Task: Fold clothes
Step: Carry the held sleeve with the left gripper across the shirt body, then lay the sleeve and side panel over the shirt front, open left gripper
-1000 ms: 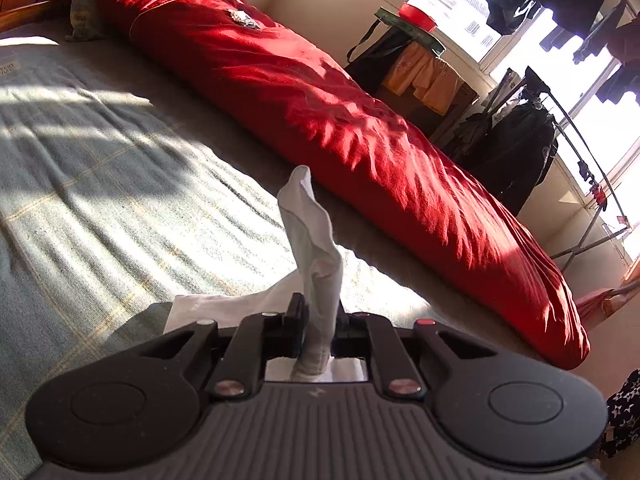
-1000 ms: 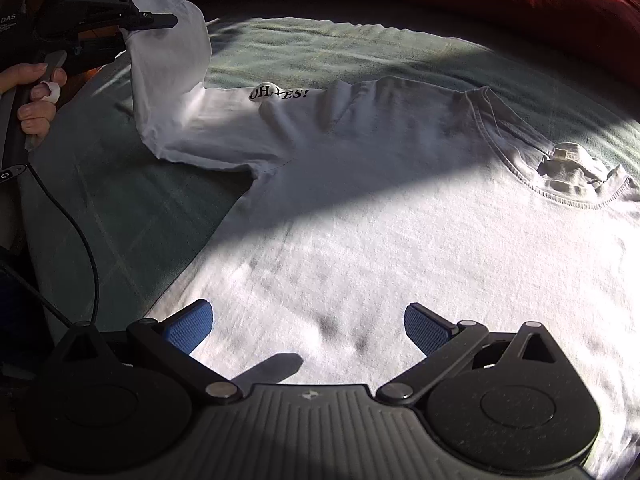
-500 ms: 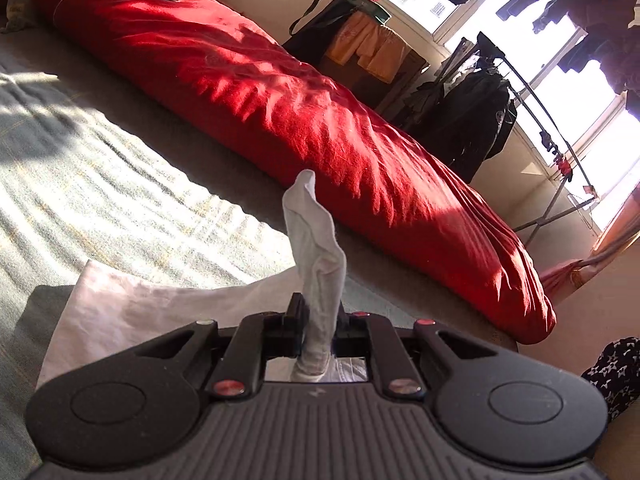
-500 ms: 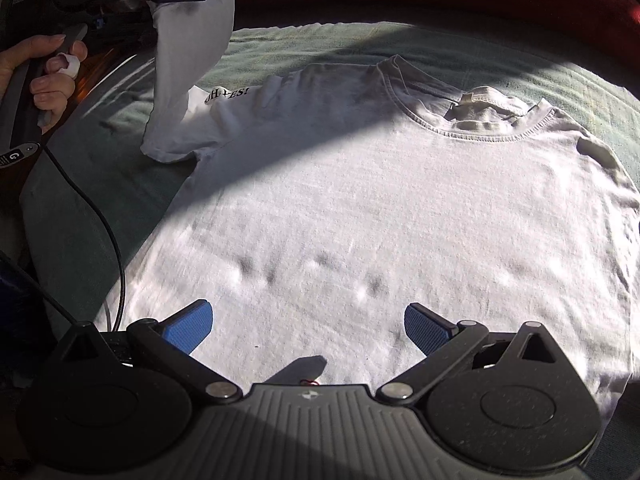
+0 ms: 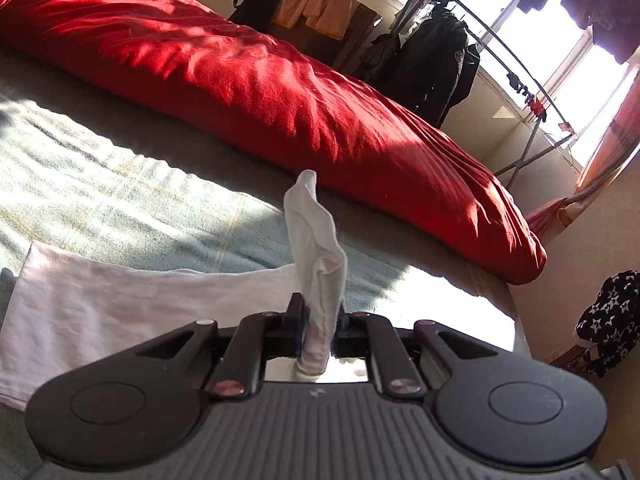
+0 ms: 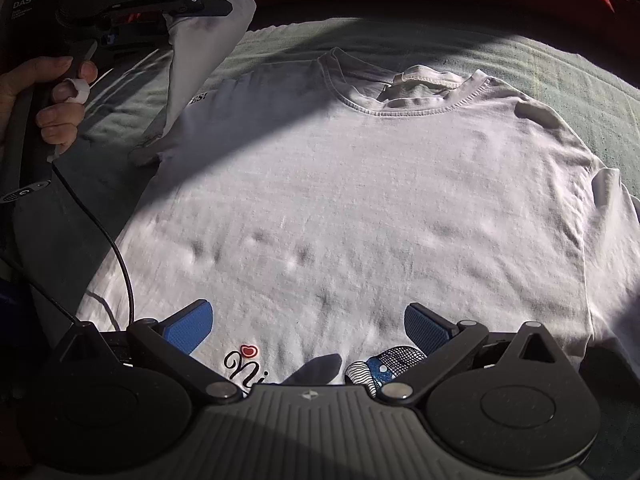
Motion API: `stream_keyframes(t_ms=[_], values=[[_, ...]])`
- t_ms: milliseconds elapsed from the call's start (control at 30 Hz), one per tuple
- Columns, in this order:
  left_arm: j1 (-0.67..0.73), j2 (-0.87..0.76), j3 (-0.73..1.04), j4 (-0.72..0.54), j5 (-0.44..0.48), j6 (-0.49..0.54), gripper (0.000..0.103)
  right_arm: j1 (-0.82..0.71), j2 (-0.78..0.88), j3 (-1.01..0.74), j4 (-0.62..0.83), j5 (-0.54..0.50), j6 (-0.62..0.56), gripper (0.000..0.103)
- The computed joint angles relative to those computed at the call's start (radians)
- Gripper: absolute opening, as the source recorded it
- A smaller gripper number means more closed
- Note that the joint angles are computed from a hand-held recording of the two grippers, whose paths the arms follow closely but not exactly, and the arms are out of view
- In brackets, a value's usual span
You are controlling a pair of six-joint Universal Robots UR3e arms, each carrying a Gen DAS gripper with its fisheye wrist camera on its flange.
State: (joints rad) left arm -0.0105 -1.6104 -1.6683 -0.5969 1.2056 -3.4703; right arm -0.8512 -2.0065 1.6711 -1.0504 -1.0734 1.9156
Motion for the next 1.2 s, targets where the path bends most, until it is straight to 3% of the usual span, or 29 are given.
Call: stream_keyframes(t_ms=[200, 667, 1200], values=[[-0.109, -0.048, 0.01, 0.005, 0.041, 0.069, 0.01, -0.053, -0.015, 0.002, 0.015, -0.017, -0.018, 0.103], [-0.246, -0.211, 0.079, 0.12, 0.027, 0.036, 0.01, -0.266, -0.07, 0.001, 0.081, -0.069, -0.052, 0.103], [-0.357, -0.384, 0.26, 0.12, 0.021, 0.064, 0.01, -0.338, -0.11, 0.016, 0.132, -0.1, -0.117, 0.103]])
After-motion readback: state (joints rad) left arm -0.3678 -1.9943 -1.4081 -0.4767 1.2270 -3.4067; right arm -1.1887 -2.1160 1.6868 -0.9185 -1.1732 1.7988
